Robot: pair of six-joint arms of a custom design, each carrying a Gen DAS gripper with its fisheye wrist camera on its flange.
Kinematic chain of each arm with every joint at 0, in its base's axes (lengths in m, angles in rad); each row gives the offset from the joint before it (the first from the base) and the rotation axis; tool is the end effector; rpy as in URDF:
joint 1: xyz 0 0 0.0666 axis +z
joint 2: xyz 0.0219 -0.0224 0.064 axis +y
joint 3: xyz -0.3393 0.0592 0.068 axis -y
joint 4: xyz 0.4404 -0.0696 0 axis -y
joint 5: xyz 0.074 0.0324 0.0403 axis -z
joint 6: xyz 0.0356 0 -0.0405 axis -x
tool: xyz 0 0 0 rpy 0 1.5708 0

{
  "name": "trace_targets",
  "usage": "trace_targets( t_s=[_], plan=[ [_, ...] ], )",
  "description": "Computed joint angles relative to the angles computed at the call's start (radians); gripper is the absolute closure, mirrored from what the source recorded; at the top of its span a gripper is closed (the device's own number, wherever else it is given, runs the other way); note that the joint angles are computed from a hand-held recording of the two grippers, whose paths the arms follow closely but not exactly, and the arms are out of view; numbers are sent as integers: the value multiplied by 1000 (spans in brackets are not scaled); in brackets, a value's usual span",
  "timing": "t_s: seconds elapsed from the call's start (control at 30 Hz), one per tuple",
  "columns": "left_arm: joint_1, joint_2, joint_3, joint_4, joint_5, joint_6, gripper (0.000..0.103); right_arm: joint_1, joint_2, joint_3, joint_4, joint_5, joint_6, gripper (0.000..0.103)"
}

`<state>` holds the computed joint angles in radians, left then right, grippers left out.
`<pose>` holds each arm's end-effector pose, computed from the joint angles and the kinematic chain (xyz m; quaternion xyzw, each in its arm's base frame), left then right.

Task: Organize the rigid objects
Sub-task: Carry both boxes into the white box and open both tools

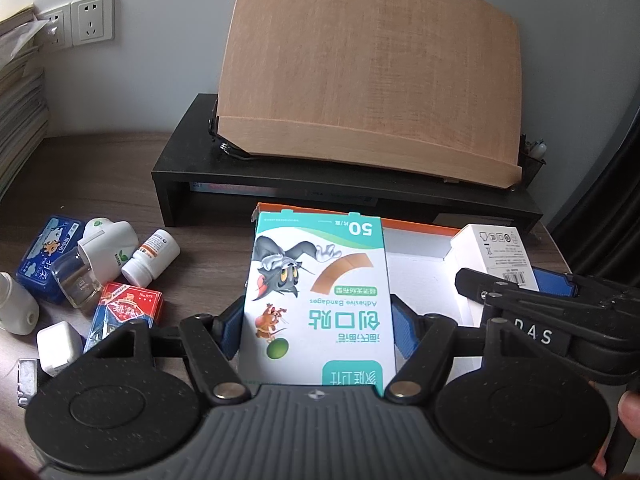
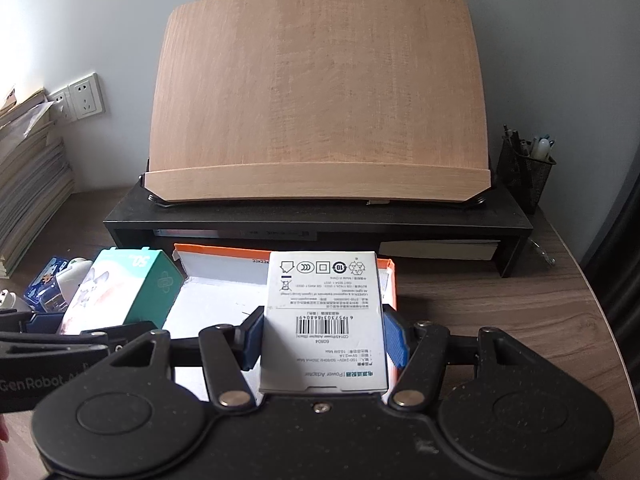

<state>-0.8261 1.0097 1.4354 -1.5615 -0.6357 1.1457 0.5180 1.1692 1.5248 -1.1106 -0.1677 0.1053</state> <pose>0.2478 -0.2382 0.5428 -0.2142 0.9050 -0.0024 0.3676 0.3830 0.2247 0.5479 -0.3121 0.8605 0.1562 0.3711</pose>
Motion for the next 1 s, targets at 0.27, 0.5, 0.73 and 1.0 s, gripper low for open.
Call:
trace_targets(
  t_s=[0.27,0.5,0.73,1.0],
  plan=[
    [27,-1,-14,15,12,-15,31,20,35,22,5,9,3,32],
    [44,-6,-24,23,18,-35,31,31,56,38,7,19,-3,32],
    [53,-10,-32,37,26,-43,31,38,64,41,6,25,-4,32],
    [55,-10,-41,45,28,-43,31,33,69,42,8,24,0,32]
  ],
)
